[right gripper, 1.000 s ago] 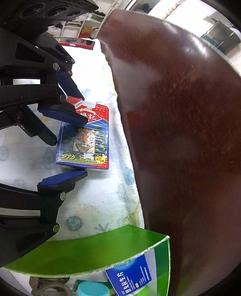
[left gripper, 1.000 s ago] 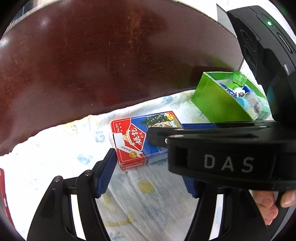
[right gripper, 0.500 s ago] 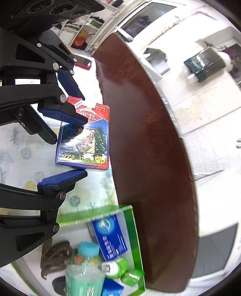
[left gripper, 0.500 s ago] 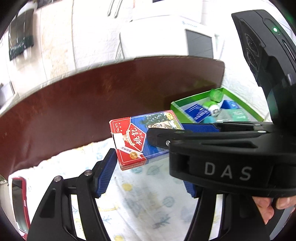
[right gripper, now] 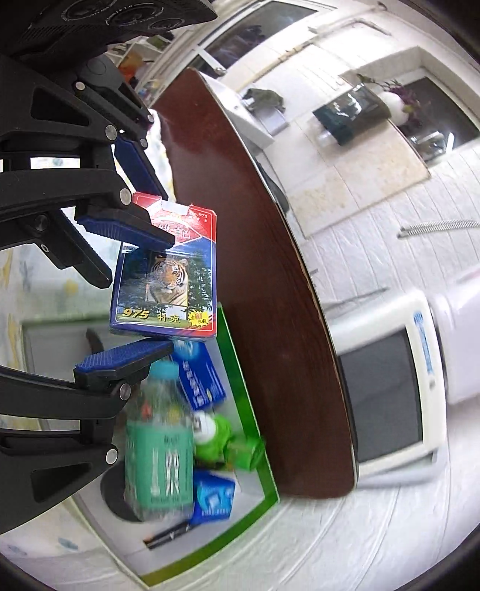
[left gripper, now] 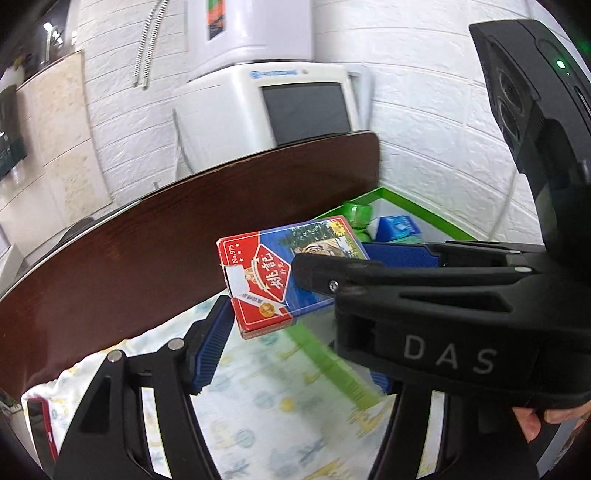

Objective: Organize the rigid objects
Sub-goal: 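Carry the card box with both grippers into the green box, then open both grippers to drop the card box inside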

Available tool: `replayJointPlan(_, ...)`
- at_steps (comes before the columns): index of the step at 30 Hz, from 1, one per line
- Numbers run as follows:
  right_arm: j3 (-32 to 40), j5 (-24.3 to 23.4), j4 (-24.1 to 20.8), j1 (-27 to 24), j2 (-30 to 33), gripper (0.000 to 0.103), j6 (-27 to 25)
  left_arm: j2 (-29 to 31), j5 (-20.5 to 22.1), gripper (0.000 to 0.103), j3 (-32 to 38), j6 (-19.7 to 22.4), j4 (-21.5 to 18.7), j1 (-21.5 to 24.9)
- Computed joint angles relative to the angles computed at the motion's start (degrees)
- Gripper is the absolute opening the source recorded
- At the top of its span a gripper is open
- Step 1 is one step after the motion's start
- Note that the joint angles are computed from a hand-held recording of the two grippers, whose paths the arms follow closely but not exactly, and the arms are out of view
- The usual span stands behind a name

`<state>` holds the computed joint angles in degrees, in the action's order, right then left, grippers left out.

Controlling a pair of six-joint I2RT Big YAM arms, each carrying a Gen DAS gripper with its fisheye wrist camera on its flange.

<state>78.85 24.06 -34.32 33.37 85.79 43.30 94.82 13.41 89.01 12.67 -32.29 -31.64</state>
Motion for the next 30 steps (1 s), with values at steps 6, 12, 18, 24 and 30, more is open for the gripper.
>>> replayJointPlan(6, -7.0, 0.1, 1.5, -4.0, -6.2, 0.052, 2.2, 2.8, -0.4, 0.063, 4.2, 1.9, -2.6, -4.2)
replayJointPlan(12, -12.4, -1.6, 3.3, -8.7, -10.1, 0.052, 3.3, 7.4, -0.9, 0.063, 10.1, 2.7, -5.8, -7.5)
replayJointPlan(18, -15.2, -4.3, 5.1, -13.4, -11.6, 0.052, 3.5, 13.0, -1.9, 0.063, 17.8, 3.1, -9.2, -9.9)
replayJointPlan(24, -16.1, -6.7, 6.9, -16.8, -11.2, 0.052, 3.4, 18.3, -2.4, 0.063, 25.1, 2.7, -12.2, -11.0)
replayJointPlan(30, -15.4, -7.9, 7.1, -18.7, -9.7, 0.052, 3.2, 21.1, -2.0, 0.063, 28.9, 2.6, -13.7, -11.2)
